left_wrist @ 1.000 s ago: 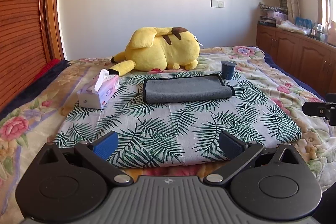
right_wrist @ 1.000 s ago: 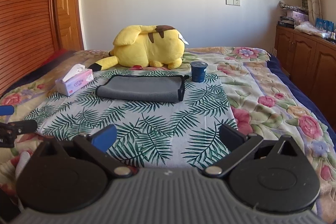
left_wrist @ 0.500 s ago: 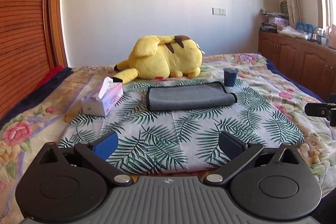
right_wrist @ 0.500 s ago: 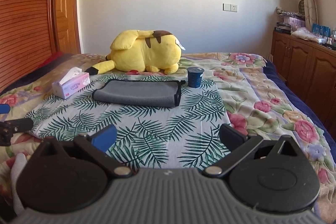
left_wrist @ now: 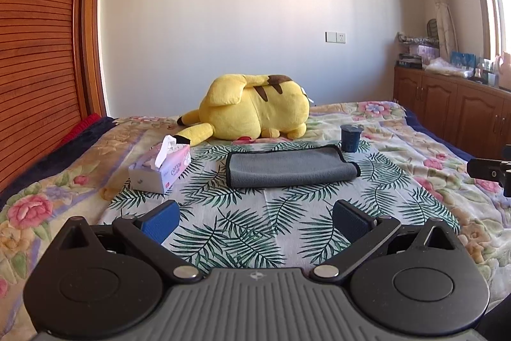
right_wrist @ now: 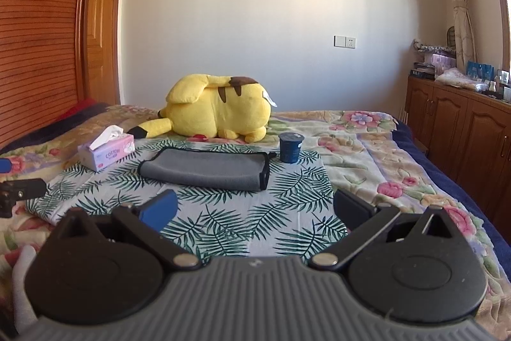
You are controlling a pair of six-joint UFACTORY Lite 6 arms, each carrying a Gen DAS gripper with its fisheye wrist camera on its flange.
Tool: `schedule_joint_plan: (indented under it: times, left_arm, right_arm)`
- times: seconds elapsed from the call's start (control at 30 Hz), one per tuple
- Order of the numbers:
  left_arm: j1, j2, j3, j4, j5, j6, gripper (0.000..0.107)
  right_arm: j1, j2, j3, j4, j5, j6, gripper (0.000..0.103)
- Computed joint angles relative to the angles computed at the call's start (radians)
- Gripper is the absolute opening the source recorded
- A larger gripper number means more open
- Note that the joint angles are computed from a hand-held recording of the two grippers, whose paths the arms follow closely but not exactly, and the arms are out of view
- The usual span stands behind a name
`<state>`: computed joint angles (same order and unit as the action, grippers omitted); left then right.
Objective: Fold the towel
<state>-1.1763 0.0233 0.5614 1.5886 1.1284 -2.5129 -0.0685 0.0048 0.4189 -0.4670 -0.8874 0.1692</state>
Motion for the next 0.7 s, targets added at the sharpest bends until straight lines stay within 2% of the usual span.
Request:
schedule_joint_plan:
  times: [0.17,0.7]
  left_arm:
    - [-0.014,-0.010,-0.010,0.001,0.024,-0.012,0.087]
    - [-0.025,-0.014,-0.013,-0.002,0.036,-0.001,0.087]
  right_arm:
    - [-0.012,-0.002,-0.010,-0.003,-0.032,0.009,0.103]
    - [-0.004,-0.002,-0.017,0.016,-0.042,-0.012,0.103]
